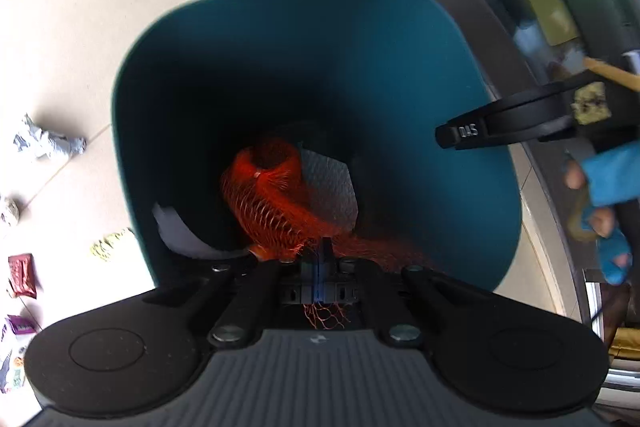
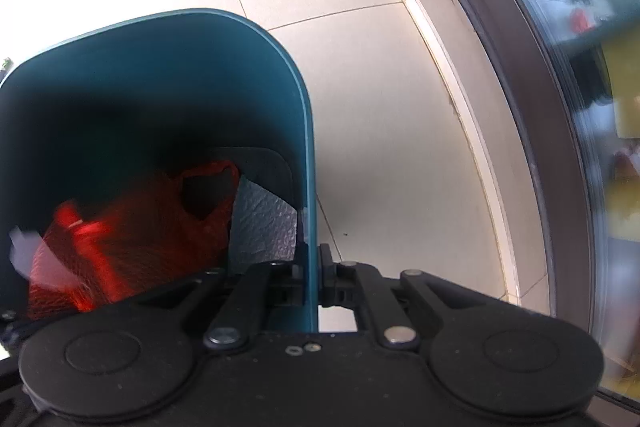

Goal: Collect trash
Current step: 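Drop the red mesh net bag into the bin with the left tool, then move the left tool to the orange foam sleeve and close on it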

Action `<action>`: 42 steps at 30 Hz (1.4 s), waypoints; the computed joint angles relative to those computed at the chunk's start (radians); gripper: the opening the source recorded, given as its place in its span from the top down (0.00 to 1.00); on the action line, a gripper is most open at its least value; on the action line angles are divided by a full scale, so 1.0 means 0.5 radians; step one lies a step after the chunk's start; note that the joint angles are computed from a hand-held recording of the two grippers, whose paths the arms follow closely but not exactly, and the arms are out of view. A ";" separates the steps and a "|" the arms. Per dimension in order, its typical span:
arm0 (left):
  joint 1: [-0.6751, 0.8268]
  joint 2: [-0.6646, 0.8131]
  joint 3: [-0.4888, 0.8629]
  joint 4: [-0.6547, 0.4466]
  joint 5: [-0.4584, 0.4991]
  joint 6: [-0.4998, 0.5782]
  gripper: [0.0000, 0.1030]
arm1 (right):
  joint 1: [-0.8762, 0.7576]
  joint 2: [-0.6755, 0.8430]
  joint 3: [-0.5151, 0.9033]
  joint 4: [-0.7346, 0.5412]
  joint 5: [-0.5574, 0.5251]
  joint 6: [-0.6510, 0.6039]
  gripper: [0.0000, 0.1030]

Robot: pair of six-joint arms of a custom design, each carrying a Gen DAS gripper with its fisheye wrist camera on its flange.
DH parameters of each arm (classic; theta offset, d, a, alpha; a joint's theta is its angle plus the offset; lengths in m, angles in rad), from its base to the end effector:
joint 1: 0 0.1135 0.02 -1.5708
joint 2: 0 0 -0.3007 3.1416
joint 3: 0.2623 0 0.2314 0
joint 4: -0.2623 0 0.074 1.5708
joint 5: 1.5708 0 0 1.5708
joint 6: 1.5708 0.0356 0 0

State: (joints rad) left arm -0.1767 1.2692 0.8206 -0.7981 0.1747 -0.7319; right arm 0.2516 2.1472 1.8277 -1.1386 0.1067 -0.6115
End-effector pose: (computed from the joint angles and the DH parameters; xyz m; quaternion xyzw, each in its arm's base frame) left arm 0.1887 -0.0400 0.2544 -0.2559 0.9494 -0.1479 0.1066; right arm 0.4147 0.1027 0.2437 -0.4143 0.9068 -0.0625 0.0458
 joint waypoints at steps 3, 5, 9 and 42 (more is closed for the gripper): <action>0.024 0.003 -0.024 0.035 0.020 -0.004 0.99 | 0.017 0.020 0.036 -0.039 0.016 0.038 0.97; 0.049 -0.037 -0.052 0.053 0.053 -0.010 0.93 | 0.028 0.024 0.038 -0.039 0.027 0.057 0.97; 0.126 -0.186 -0.128 0.127 0.112 -0.017 0.32 | 0.049 0.007 0.000 -0.009 0.049 0.078 0.96; 1.303 1.242 -0.961 2.142 0.113 1.095 0.28 | -0.173 0.258 0.325 -0.117 -0.108 0.026 0.96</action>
State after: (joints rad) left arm 0.4748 1.8904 0.3400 0.2731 0.2313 -0.1845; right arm 0.1650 2.2762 1.9903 -1.1972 0.0530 -0.5983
